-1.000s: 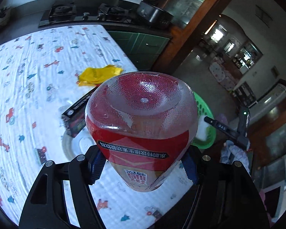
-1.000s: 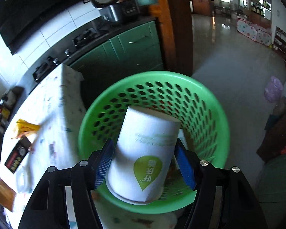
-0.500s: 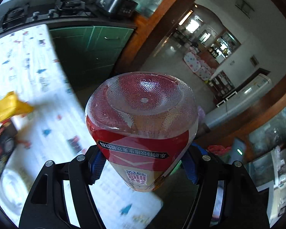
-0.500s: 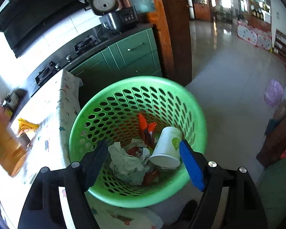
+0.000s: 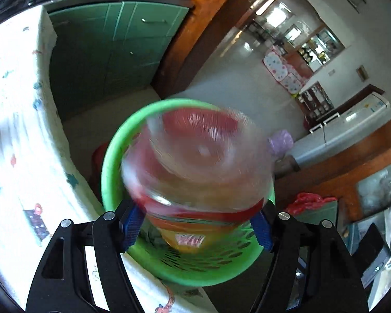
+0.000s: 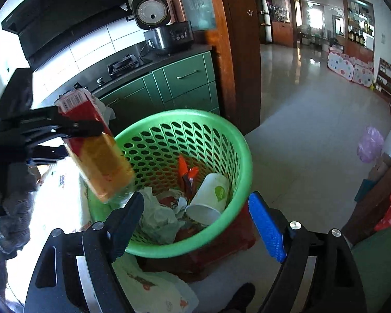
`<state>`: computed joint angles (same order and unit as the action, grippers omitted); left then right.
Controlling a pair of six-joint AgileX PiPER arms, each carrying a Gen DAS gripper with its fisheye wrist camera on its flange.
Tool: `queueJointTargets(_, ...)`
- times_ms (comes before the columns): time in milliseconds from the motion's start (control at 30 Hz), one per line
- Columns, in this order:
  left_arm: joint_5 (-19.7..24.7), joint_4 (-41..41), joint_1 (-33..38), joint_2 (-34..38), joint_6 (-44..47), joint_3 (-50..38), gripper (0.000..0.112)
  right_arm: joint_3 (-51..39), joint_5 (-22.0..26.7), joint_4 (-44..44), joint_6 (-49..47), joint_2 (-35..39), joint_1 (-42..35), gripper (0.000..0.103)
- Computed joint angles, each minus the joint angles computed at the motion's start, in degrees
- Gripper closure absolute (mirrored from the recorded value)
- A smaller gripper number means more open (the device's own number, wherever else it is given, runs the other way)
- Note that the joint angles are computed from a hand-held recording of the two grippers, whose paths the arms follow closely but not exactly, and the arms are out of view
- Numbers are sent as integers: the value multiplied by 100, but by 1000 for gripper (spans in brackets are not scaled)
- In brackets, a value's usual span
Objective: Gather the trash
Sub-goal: 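Open the right gripper over the basket while the left carries the bottle there and releases it, then move both tools back to the table toward the white plastic lid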
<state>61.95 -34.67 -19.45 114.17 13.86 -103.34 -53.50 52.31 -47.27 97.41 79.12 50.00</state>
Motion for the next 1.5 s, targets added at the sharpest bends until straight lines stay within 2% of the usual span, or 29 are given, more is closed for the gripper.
queueJointTargets(100, -58, 186, -35, -50, 77, 23, 32, 64, -50, 5, 78, 3, 28, 23)
queueJointTargets(200, -55, 267, 18, -256, 182, 187, 32, -9, 22, -6, 115, 59, 118, 23)
queueJointTargets(300, -155, 310, 165, -653, 415, 580, 32, -115, 177, -106, 225, 114, 321, 23)
queueJointTargets(400, -275, 416, 316, -1155, 605, 1072, 32, -365, 569, -275, 417, 264, 666, 20)
queueJointTargets(533, -309, 514, 759, -1764, 983, 1657, 32, -673, 855, -433, 666, 445, 1003, 19)
queueJointTargets(800, -308, 482, 1944, -2528, 1817, 2307, 32, -1551, 880, -371, 496, 1002, 1335, 17)
queueJointTargets(1133, 14, 182, 3512, -2260, 2505, 1894, 32, -2646, 939, -198, -114, 1691, 1530, 15)
queueJointTargets(1333, 251, 25, 4153, -1934, 2794, 1635, 32, -3130, 850, -25, -528, 2028, 1470, 15)
queueJointTargets(1500, 423, -58, 4507, -1855, 3029, 1789, 32, -3471, 763, 106, -766, 2298, 1450, 15)
